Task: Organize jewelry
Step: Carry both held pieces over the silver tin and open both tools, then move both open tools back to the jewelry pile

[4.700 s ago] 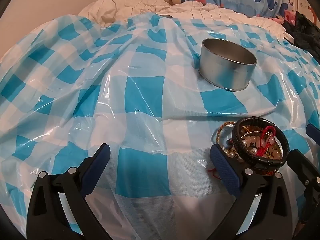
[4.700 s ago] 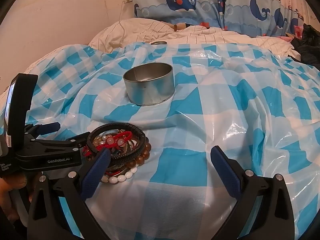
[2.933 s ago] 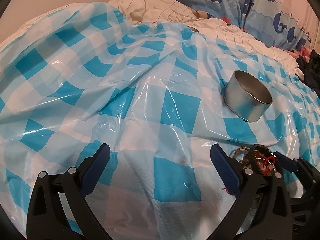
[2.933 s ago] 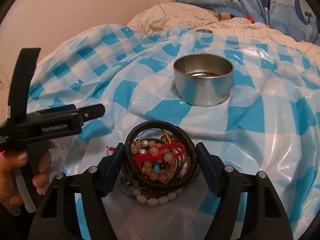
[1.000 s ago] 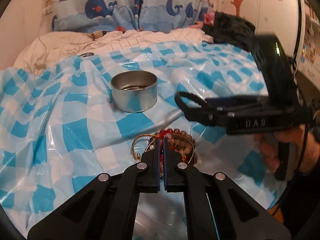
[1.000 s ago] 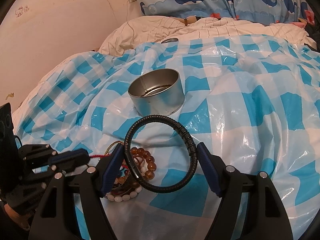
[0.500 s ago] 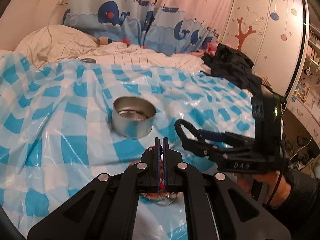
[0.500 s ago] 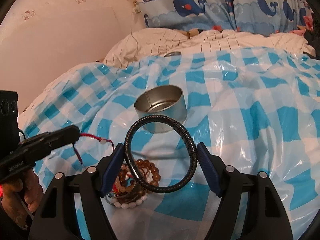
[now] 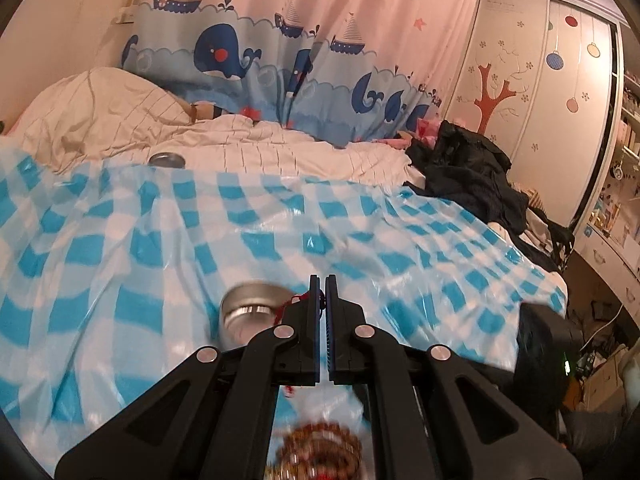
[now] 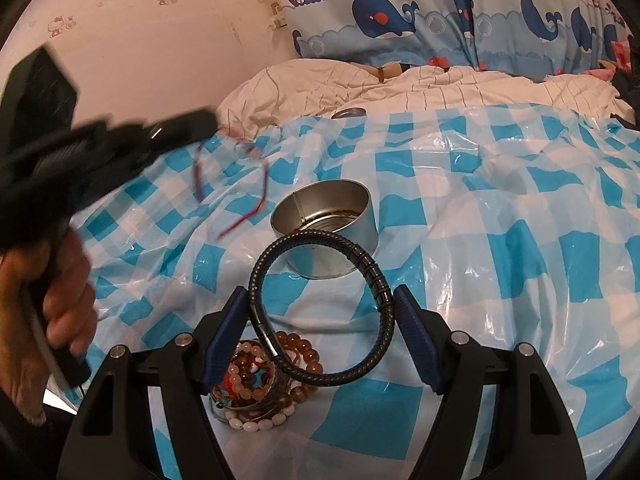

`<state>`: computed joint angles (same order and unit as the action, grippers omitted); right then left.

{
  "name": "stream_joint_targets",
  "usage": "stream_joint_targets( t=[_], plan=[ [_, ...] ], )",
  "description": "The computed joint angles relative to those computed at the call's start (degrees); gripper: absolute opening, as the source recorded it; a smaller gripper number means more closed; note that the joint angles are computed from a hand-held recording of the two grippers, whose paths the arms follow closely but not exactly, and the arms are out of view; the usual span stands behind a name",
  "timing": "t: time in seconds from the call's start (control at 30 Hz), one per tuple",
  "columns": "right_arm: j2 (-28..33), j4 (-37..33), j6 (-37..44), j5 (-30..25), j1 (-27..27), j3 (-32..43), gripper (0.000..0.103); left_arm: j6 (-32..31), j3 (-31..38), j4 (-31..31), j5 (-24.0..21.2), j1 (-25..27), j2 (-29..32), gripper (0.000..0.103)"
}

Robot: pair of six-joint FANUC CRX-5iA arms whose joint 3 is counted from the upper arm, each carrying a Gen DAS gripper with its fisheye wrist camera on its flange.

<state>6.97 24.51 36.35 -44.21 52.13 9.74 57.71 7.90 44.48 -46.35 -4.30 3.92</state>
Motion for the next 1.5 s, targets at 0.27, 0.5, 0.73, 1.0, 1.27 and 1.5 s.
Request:
stream_joint_targets(
  t=[0.27, 0.5, 0.73, 1.0, 1.27, 1.5],
  plan=[
    [2.5, 0.7, 1.7, -1.2, -1.5, 3.5, 0.071, 3.2, 7.3, -0.7, -1.8, -1.2, 8.1, 0.002],
    [7.1, -0.5, 7.1, -3.3, -3.1, 10.0, 0.071, 18.4, 16.0, -16.5, -8.9, -0.3, 13.0, 0.003],
    [16.1, -4.0, 16.2, -8.0, -3.9, 23.4, 0.071, 19.8, 11.0, -18.8, -8.2, 2.8, 7.3, 0.022],
    [23.8, -6.4, 21.4, -16.0, -4.4, 34.6, 0.074, 20.3, 4.3, -21.6, -8.9, 4.8, -0.1, 0.046],
    [10.7, -1.9, 14.4, -11.7, -1.9, 16.4, 0.081, 18.6, -0.8, -21.9, -10.0, 4.4, -4.2, 0.057],
    [6.4, -1.5, 9.2, -10.2, -0.8, 9.4, 0.081, 18.6, -2.2, -23.1, -10.9, 3.7, -4.9, 0.06]
  ],
)
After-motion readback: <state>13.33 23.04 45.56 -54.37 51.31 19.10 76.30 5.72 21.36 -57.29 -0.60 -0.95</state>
